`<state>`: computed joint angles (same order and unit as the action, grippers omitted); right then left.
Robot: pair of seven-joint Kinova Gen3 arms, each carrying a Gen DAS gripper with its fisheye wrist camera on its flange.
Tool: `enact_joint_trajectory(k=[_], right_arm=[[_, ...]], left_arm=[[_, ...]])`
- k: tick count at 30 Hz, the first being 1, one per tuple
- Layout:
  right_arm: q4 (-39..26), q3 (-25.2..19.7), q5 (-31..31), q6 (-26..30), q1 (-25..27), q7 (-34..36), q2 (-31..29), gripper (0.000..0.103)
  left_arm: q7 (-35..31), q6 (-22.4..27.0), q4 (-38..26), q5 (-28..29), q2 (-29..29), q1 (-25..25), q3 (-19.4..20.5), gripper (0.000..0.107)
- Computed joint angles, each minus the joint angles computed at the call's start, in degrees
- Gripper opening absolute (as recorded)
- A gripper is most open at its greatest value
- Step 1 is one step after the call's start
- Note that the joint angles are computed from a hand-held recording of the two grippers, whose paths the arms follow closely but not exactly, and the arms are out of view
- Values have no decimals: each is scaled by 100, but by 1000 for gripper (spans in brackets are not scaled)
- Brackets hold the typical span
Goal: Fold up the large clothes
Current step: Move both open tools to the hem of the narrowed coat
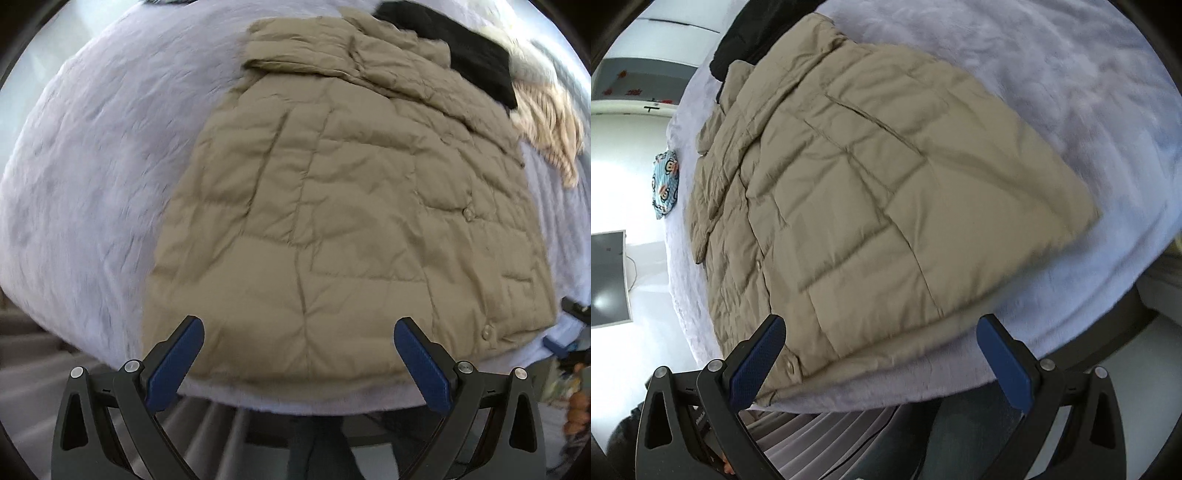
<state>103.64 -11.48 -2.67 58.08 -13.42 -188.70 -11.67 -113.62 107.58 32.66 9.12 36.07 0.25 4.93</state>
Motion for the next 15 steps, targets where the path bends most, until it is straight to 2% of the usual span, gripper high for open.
enact_joint_trajectory(k=[6,9,13,15], right_arm=[[272,210,-487,-350,6,278,-125,103],[596,302,-793,-675,58,449,-324,103],[1219,254,-1039,-1225,277,218,-683,103],[1510,262,-1198,-1494,350,151,-823,103]], left_arm=[[653,697,-477,471,334,-586,65,103],[803,769,-259,726,336,-809,145,103],[1410,966,-39,1255,524,-1044,266,103],[1612,832,284,1427,504,-1106,265,103]])
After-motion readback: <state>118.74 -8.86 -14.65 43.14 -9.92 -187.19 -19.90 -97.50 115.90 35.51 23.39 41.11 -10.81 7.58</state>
